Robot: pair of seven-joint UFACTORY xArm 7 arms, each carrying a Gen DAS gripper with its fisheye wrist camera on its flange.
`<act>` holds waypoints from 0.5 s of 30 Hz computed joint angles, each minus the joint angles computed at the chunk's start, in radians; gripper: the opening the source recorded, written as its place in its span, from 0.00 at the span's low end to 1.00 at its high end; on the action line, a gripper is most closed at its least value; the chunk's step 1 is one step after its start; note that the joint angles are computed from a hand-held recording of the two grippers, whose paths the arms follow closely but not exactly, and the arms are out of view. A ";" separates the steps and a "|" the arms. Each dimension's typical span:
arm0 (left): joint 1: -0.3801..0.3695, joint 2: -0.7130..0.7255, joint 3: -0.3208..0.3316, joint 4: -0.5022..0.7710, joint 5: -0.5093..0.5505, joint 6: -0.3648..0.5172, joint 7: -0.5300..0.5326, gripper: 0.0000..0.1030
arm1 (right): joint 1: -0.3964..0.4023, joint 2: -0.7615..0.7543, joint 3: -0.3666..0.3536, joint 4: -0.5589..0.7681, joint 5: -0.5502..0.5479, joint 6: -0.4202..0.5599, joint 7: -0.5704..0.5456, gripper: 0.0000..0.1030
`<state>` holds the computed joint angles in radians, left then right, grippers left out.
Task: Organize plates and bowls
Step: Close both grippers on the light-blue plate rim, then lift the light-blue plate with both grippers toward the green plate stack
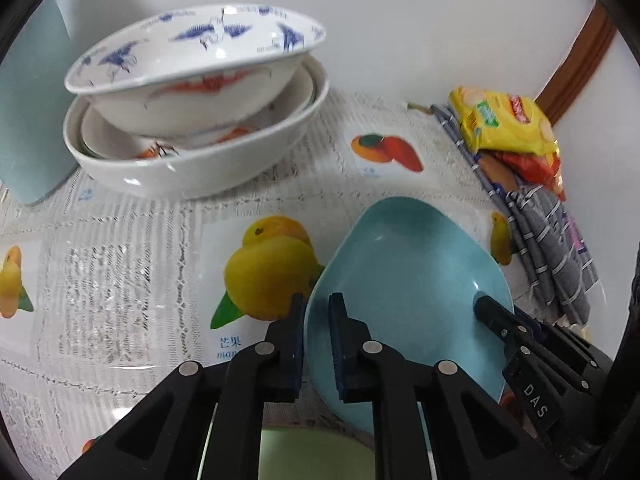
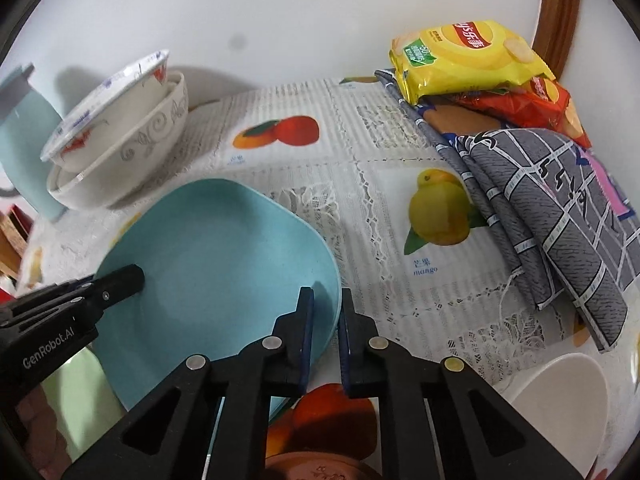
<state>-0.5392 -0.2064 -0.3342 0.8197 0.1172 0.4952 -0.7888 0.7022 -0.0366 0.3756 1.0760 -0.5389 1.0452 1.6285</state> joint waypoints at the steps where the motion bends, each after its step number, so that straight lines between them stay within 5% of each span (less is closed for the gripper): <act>1: -0.002 -0.012 -0.001 -0.001 0.001 0.002 0.000 0.10 | 0.000 -0.012 -0.001 -0.008 -0.003 -0.011 0.009 0.11; 15: -0.040 -0.192 -0.060 0.001 -0.026 0.102 -0.032 0.10 | 0.005 -0.175 0.106 0.019 -0.030 0.147 0.104 0.10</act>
<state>-0.5796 -0.3981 -0.3942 0.8212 0.0910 0.5974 -0.8211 0.7070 -0.2118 0.4816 1.0947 -0.5692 1.1923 1.7325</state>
